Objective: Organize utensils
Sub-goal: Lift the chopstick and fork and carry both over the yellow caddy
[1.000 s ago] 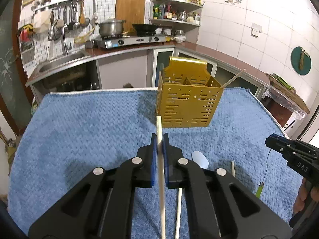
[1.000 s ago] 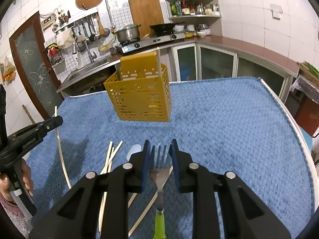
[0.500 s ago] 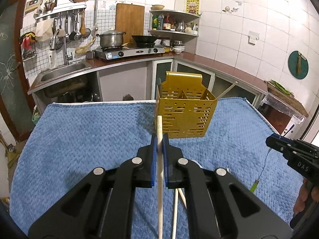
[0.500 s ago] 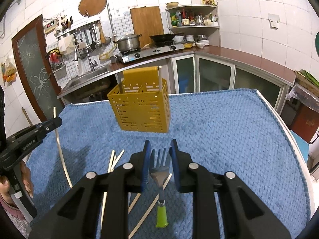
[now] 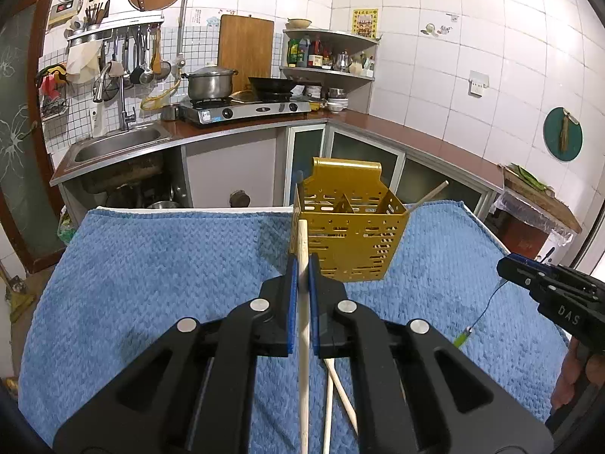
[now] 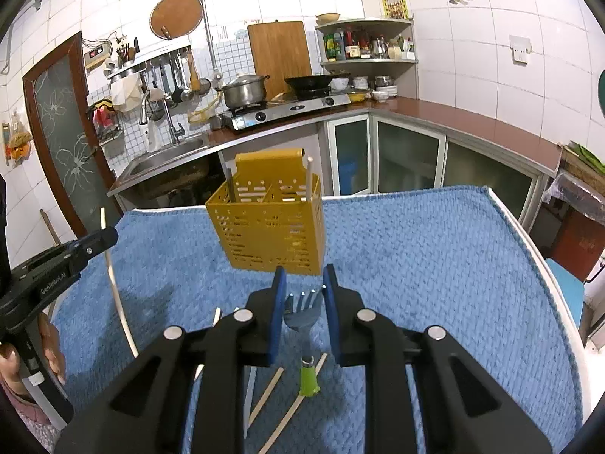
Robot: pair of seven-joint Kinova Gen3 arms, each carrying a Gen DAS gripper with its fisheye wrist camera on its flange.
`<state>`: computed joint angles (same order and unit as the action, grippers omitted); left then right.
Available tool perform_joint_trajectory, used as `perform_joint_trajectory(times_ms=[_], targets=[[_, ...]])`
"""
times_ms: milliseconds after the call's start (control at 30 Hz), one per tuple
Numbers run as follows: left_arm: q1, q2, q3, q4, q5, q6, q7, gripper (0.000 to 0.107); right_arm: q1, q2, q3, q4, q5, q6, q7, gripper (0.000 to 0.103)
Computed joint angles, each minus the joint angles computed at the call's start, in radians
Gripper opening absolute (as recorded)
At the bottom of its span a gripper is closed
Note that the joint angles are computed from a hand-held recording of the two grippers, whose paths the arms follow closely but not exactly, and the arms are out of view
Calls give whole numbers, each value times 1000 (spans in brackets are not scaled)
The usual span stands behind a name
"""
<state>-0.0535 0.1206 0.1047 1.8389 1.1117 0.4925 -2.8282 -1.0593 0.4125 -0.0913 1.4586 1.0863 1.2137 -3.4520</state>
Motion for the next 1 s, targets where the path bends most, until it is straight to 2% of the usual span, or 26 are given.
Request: perform_joint_trajectory(times_ms=[567,733,1000], targets=[[0,41,27,-57,-45,-11,60,4,24,17,21,-57,-20,-25,67,20],[11,56,37,-116,-118,-9,145,4,28,24,29,-83,-26,-27,95,20],[18,83,54,-254,-231,28,294,4,59,30,58,-221,-59,-24,256,20]])
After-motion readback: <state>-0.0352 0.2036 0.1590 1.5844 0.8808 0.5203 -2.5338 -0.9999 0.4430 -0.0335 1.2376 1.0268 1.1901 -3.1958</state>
